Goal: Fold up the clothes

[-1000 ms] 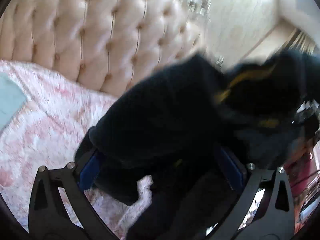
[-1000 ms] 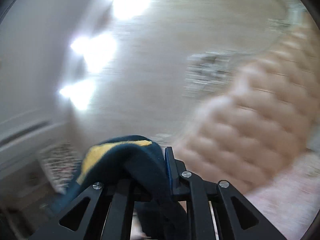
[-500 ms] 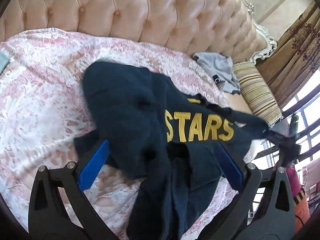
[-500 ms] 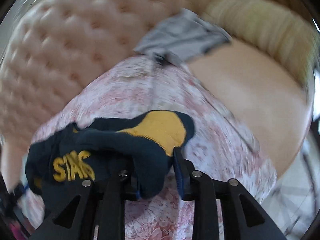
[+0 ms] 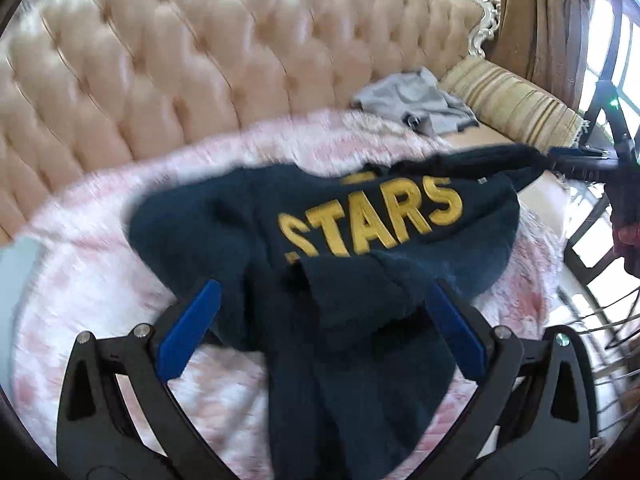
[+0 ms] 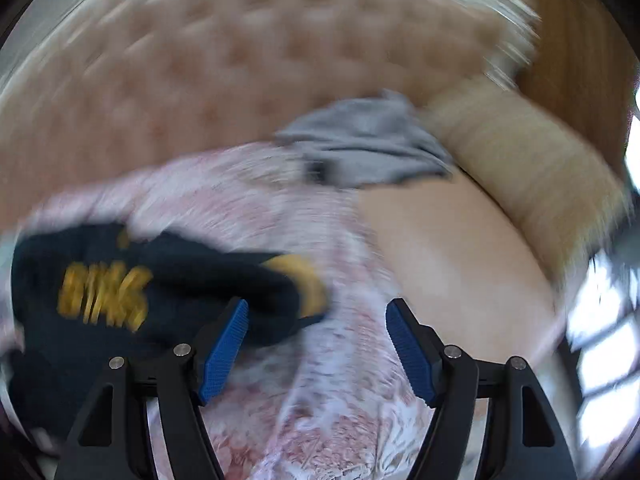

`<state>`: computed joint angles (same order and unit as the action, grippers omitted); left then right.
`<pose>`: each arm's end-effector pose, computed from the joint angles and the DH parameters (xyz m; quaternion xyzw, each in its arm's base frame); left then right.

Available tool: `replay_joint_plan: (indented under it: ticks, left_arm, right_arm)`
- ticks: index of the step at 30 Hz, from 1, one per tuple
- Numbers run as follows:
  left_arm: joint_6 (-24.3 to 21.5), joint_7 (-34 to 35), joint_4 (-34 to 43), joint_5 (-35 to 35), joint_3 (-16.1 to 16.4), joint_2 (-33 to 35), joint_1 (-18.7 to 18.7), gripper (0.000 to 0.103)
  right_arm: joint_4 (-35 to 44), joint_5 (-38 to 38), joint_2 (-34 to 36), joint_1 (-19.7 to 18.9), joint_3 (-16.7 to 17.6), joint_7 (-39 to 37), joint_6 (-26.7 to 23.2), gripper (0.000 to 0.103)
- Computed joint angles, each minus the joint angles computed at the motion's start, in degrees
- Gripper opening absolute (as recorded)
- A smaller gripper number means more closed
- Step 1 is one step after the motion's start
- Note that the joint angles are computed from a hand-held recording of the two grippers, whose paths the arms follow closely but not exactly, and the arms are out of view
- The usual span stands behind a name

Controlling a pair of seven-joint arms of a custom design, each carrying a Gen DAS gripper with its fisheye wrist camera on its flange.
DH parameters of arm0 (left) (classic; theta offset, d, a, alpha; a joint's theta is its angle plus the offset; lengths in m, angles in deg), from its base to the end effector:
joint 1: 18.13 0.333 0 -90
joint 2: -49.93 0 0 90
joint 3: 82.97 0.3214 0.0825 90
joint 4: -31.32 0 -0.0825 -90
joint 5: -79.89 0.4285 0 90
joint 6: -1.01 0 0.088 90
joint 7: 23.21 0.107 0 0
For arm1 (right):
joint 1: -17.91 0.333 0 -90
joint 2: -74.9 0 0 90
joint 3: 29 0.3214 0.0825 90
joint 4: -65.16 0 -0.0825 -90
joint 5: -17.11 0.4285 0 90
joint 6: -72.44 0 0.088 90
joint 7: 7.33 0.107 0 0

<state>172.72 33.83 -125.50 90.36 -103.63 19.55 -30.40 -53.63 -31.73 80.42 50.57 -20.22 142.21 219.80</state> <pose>0.3664 -0.2505 0.4335 -0.5860 0.7138 -0.3220 0.2086 0.4674 0.4272 0.4038 -0.7636 0.5509 -0.2628 0.2106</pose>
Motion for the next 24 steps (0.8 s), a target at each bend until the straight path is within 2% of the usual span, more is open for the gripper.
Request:
replay_joint_plan:
  ticks: [2,4,6,9,11,13,15,17,24]
  left_arm:
    - [-1.1,-3.9,-1.0,2.8,-4.7,-5.0,6.1,0.103]
    - [-4.6,-6.3,-0.4,5.3,-6.9,-7.7,10.4,0.103]
    - [-6.0,-4.6,-0.6,6.2,-3.2,-8.3,9.6,0.103]
    - [-6.9,-1.4,0.2,6.1,1.5,-6.6,9.0,0.103]
    - [-6.9,1.8,0.9,4.4,5.1,-4.3,6.9,0.103]
    - [-6.6,5.9,1.4,1.2,9.3,-1.9,3.9,0.103]
    - [-5.6,9.0,1.6,-2.7,12.3,0.1,1.7,0.103]
    - [-4.6,10.1,1.6,-4.7,12.0,1.3,1.8,0.103]
    - [-2.8,20.6,1.4,-16.5,18.8,4.1,-5.1,0.103]
  right_arm:
    - [4.9,-3.6,4.1,1.6,0.9,-8.5,-1.7,0.072]
    - [10.5,-5.1,9.0,3.2,0.8,-17.5,-2.3,0.072]
    - [15.4,-0.2,13.3,2.9,0.9,-27.8,-1.5,0.072]
    - [18.9,6.3,16.1,2.0,0.3,-35.1,-0.7,0.07]
    - [19.3,12.4,16.8,0.3,0.3,-38.8,1.3,0.069]
    - [20.1,18.3,17.6,-0.9,1.1,-43.8,1.2,0.069]
    - [20.7,23.9,18.5,-2.2,2.3,-49.8,0.8,0.069]
    - [20.6,29.4,18.8,-3.5,3.6,-55.2,1.0,0.069]
    - [24.3,45.1,21.7,-5.4,6.2,-69.2,-4.0,0.071]
